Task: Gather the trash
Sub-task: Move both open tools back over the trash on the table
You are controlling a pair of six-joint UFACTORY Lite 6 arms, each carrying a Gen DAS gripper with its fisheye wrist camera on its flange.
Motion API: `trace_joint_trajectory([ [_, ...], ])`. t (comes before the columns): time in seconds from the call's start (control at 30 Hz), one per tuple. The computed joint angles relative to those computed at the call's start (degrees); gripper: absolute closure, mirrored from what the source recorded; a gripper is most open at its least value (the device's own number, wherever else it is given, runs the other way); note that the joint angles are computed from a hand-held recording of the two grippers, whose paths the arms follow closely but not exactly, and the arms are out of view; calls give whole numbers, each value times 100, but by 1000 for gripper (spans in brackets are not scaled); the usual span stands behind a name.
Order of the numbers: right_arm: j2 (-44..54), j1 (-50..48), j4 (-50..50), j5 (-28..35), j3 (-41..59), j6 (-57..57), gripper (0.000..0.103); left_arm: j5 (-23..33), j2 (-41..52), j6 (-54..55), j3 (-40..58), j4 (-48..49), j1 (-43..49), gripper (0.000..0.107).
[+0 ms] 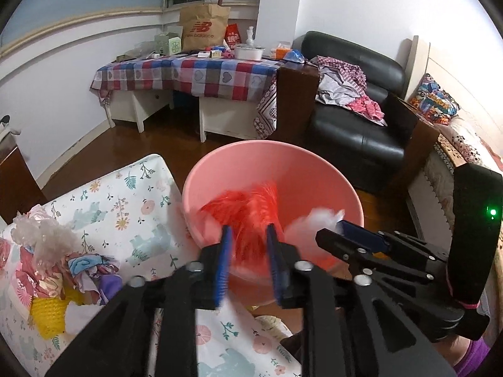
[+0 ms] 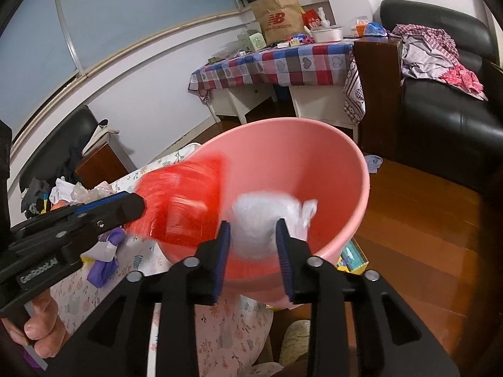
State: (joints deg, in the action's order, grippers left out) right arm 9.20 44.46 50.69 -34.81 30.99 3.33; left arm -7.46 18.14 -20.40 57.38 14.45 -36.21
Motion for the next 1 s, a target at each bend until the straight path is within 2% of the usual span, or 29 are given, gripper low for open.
trace_joint_trajectory([
  [0.03,-19,35,73,-11,-14,-41,67,-22,-39,182,-37,-192,-19,71],
  [0.27,-291,287,639,-46,-132,-423,66,-153,-459,-358,-400,288,85,69],
  [0.53,-231,802,1314,-106,110,-910,65,-405,-1370,-1007,-1316,909,564,62],
  [0.6,-160,955,1390,-107,219,-953,58,-443,-1647,-1213,-1555,1149,759,61],
  [0.77,113,1284,1593,-81,650,-1233,55,-586,-2535,-1976,-2306,2100,1474,57],
  [1.0,644,1523,1701,140,1472,-1707,55,-1013,-3497,-3807,-3168,4491,3105,54],
])
